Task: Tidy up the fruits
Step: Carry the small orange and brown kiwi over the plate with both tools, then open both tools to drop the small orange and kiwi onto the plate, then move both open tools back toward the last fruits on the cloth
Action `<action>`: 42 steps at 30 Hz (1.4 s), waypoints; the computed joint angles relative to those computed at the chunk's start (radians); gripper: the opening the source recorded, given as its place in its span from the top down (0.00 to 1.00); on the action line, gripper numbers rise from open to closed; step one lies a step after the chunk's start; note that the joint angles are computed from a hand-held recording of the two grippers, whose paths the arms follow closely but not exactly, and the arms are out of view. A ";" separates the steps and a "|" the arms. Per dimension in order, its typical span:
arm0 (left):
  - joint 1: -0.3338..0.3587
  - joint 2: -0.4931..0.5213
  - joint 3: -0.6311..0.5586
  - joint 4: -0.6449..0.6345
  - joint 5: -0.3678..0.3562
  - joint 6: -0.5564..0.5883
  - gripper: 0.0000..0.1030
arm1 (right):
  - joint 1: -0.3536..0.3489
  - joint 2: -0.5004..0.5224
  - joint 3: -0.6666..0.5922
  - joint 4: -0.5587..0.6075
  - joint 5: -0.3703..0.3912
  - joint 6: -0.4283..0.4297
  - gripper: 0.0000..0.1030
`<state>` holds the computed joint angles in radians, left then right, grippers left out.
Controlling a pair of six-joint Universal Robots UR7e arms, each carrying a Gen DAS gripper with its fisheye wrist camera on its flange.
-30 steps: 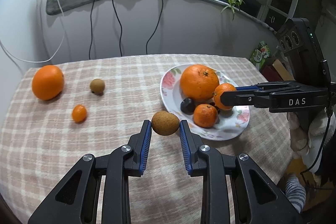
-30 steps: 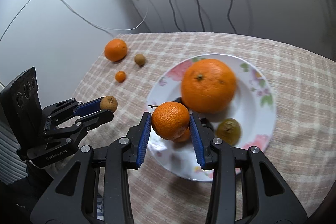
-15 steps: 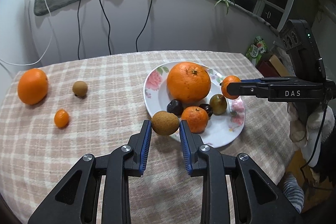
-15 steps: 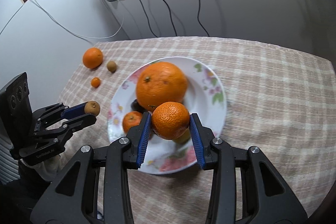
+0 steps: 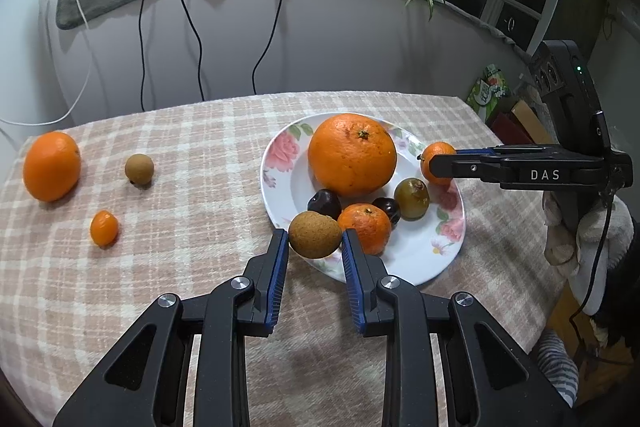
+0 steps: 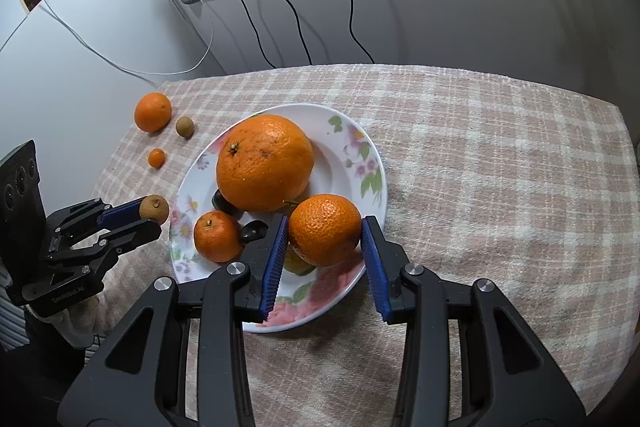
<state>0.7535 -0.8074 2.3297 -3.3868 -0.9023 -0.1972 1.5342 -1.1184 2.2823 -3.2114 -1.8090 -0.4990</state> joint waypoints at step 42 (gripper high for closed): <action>-0.024 0.006 -0.001 -0.004 0.052 -0.005 0.25 | 0.082 0.042 0.029 -0.165 -0.045 -0.143 0.21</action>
